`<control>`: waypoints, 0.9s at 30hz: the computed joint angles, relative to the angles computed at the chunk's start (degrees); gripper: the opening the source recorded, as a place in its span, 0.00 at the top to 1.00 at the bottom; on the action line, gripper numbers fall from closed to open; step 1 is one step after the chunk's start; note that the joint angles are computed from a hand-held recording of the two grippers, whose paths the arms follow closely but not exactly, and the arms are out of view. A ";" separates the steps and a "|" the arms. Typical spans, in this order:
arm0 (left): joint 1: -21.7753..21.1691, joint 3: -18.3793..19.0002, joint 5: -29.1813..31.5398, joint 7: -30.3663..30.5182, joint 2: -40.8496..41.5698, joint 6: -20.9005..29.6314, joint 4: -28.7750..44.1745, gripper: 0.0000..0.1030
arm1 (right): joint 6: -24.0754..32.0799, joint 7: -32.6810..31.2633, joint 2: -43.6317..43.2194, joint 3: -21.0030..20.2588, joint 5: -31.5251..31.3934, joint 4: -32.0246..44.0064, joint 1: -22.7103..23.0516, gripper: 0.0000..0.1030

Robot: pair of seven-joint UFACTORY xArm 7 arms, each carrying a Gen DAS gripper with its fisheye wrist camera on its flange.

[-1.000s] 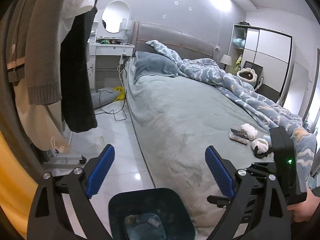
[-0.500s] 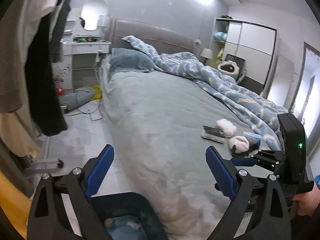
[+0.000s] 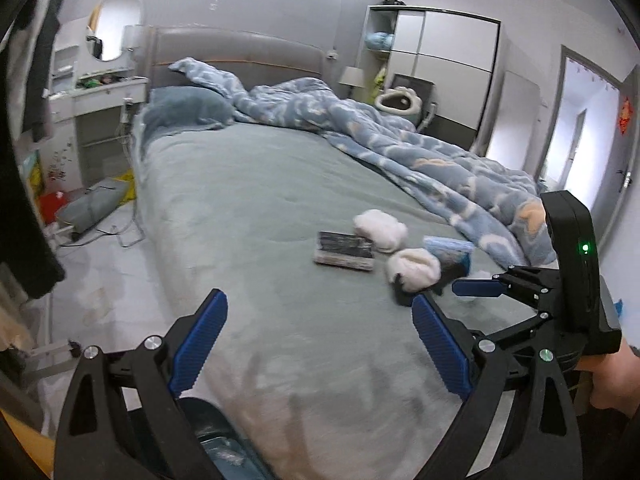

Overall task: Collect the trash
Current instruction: 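Move both open grippers back over the bed toward the remaining trash, then close the right gripper on the flat clear bubble-wrap piece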

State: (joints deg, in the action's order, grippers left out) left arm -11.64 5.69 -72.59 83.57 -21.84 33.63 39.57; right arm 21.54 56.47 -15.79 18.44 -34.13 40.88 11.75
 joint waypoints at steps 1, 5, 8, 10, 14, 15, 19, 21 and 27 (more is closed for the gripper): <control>-0.36 -0.30 0.12 -0.43 0.64 0.54 0.44 0.08 | -0.52 0.44 -0.97 -0.39 -0.07 -1.12 -0.33 0.25; -1.52 -1.76 -0.47 0.43 1.96 0.40 1.13 0.08 | -1.51 1.44 -4.11 -0.85 0.61 -4.35 -1.98 0.24; -2.26 -2.83 -0.70 0.59 3.27 0.44 1.89 0.08 | -2.14 1.88 -6.08 -0.35 1.37 -6.09 -3.47 0.21; -2.75 -3.67 -0.95 0.52 4.09 0.01 2.40 0.08 | -2.88 1.61 -7.43 -0.31 1.88 -7.43 -4.50 0.20; -3.79 -5.29 -1.37 0.48 6.02 -0.98 3.67 0.08 | -3.67 3.73 -10.59 2.30 0.10 -10.08 -8.97 0.19; -4.01 -5.52 -1.53 0.50 6.43 -0.87 4.04 0.08 | -4.48 3.98 -11.19 2.03 0.35 -10.86 -9.66 0.19; -4.90 -6.83 -2.39 1.03 8.28 -1.19 5.44 0.08 | -6.05 5.75 -13.52 3.52 0.54 -13.07 -13.47 0.15; -5.15 -7.43 -2.54 0.85 9.22 -1.34 6.02 0.08 | -7.03 6.10 -14.04 3.76 1.19 -13.97 -14.74 0.15; -5.61 -9.20 -1.30 -0.12 12.50 -2.83 8.07 0.08 | -9.49 4.74 -12.03 2.97 4.06 -15.29 -16.35 0.15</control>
State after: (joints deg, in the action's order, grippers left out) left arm -17.25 -3.52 -73.88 83.45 -9.33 30.80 47.64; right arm 12.05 61.21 -27.82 21.41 -30.07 25.60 -4.61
